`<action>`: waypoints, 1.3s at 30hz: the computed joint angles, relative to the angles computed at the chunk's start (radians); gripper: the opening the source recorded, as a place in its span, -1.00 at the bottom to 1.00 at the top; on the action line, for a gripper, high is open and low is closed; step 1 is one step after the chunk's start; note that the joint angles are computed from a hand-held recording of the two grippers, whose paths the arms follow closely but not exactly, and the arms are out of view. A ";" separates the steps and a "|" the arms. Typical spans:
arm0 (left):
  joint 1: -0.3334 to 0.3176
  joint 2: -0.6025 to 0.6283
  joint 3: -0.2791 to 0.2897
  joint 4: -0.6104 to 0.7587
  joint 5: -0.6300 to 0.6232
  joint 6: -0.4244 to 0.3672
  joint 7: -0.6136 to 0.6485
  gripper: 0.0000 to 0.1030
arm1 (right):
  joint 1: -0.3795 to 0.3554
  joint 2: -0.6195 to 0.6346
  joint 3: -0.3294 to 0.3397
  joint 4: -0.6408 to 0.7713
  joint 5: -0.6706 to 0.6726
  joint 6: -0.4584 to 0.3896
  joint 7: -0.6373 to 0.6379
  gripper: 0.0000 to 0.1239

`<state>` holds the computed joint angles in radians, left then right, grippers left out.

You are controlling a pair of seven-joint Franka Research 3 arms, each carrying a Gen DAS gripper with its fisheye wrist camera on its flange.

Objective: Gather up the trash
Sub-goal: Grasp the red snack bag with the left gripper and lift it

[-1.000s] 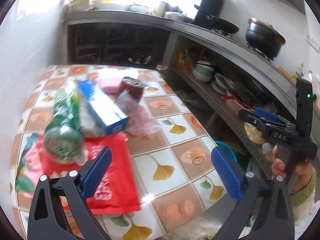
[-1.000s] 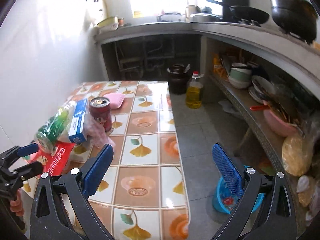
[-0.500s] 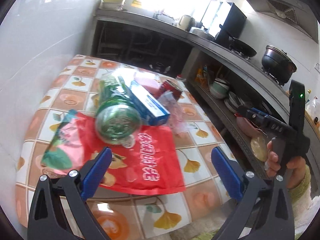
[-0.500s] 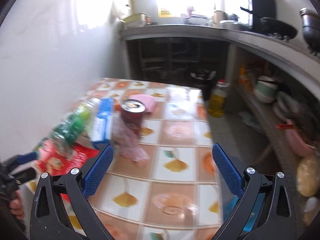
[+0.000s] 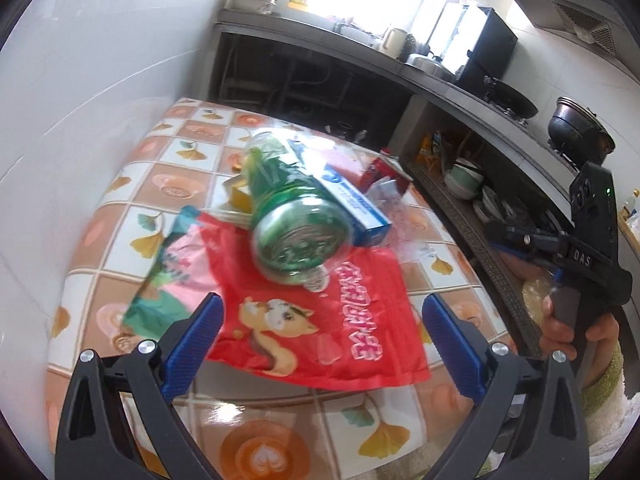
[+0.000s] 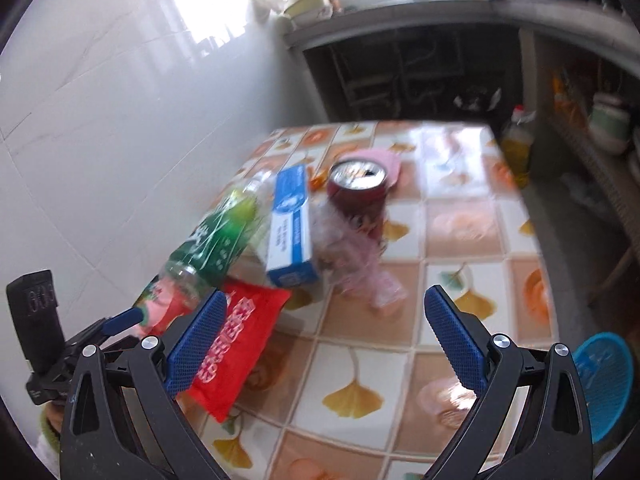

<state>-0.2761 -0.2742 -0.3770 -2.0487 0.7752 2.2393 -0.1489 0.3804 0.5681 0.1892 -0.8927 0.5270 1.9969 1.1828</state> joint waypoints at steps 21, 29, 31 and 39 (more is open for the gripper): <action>-0.031 -0.108 -0.004 -0.146 -0.096 0.080 -0.115 0.40 | 0.004 0.163 0.047 0.195 0.092 -0.319 0.185 -0.27; 0.073 -0.123 -0.027 -0.241 -0.030 0.324 -0.362 0.02 | 0.004 0.192 0.046 0.241 0.082 -0.371 0.204 -0.69; 0.095 -0.123 -0.034 -0.245 -0.007 0.342 -0.400 -0.04 | 0.000 0.196 0.052 0.242 0.091 -0.384 0.205 -0.85; 0.096 -0.127 -0.031 -0.248 -0.036 0.317 -0.434 -0.72 | -0.008 0.178 0.060 0.209 0.117 -0.397 0.164 -0.98</action>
<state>-0.1802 -0.4008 -0.4082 -2.2968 0.7395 2.5567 -0.5829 0.3728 0.7461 0.2493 -0.6836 0.6443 1.6002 1.3468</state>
